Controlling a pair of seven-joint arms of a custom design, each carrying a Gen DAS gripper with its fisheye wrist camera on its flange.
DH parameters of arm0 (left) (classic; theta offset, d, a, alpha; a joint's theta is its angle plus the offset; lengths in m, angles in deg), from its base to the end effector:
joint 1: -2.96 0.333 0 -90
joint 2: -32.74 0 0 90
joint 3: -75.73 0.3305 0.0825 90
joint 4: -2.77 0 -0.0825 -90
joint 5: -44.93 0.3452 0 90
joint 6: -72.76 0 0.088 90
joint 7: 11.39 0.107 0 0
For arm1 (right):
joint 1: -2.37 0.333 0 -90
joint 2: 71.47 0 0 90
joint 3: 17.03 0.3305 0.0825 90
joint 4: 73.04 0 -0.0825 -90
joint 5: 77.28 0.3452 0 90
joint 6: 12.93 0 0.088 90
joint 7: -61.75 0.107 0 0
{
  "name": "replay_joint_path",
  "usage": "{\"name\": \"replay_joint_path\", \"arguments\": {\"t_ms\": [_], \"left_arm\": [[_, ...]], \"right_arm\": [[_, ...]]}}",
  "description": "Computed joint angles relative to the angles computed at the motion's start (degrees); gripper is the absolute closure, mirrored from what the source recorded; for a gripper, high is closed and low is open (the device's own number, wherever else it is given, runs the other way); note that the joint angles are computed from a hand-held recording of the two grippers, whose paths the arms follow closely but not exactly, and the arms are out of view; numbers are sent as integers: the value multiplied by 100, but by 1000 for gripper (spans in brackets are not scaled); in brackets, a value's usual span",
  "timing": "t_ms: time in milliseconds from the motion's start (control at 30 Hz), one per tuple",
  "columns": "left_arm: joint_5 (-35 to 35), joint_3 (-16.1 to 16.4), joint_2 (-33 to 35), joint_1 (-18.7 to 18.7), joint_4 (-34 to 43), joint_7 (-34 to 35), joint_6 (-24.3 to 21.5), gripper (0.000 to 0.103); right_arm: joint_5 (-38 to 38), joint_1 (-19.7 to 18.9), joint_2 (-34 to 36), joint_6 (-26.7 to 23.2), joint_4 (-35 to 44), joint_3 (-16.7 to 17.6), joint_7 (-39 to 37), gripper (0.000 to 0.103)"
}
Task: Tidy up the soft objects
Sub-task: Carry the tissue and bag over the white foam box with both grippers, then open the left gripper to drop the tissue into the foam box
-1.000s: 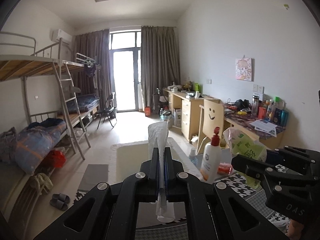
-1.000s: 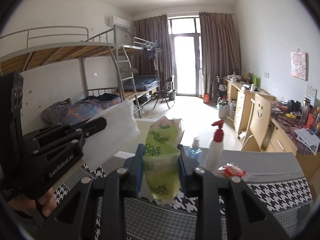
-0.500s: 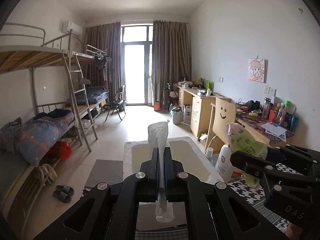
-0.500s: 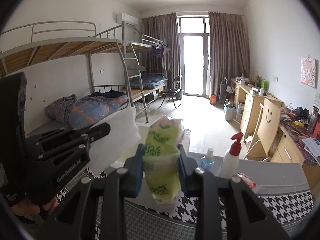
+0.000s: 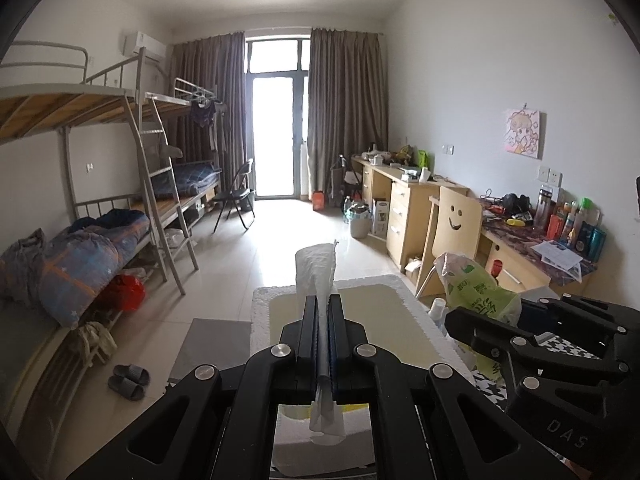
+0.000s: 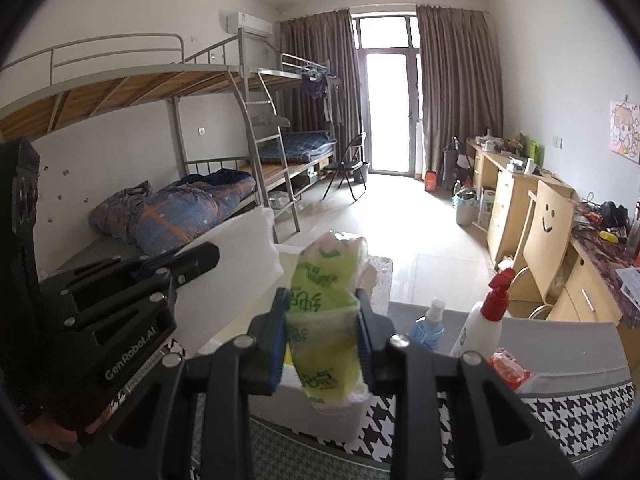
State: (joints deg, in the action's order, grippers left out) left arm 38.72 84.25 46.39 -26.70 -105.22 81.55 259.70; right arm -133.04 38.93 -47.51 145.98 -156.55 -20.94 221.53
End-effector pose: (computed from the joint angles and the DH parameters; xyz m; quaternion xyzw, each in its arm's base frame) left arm 0.5863 -0.2264 0.5604 -0.4888 0.6847 -0.4437 0.3089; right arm 0.5610 0.4146 0.5600 -0.6451 0.5620 -0.3077 0.4163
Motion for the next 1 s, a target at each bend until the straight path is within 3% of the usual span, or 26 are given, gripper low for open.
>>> {"name": "replay_joint_path", "arguments": {"t_ms": [33,133,200,333,500,567,633,700,833,1000], "left_arm": [[0,55,44,-38,65,-29,-57,99],[32,-319,155,303,255,37,-191,99],[80,-392,246,382,405,-4,-309,99],[-58,-1194,395,1101,649,247,-555,99],[-25,-1334,621,1246,982,271,-865,97],[53,-1331,682,1250,1093,280,-1071,81],[66,-1364,689,1293,1097,247,-1124,39],[262,-1030,634,1048,989,-71,-977,29],[290,-1071,550,1132,885,-199,-924,10],[512,-654,413,895,663,-677,-722,1]], "right_arm": [[31,0,35,-38,51,12,-29,68],[92,22,98,-109,136,20,-67,68],[148,29,139,-142,188,21,-109,68],[298,36,192,-230,258,30,-220,68],[462,66,294,-372,441,31,-410,68],[537,56,322,-375,482,33,-463,68],[598,60,336,-393,512,21,-480,68],[635,68,339,-408,530,13,-516,68],[656,92,360,-432,575,-5,-545,68],[801,76,454,-461,701,22,-689,68]]}}
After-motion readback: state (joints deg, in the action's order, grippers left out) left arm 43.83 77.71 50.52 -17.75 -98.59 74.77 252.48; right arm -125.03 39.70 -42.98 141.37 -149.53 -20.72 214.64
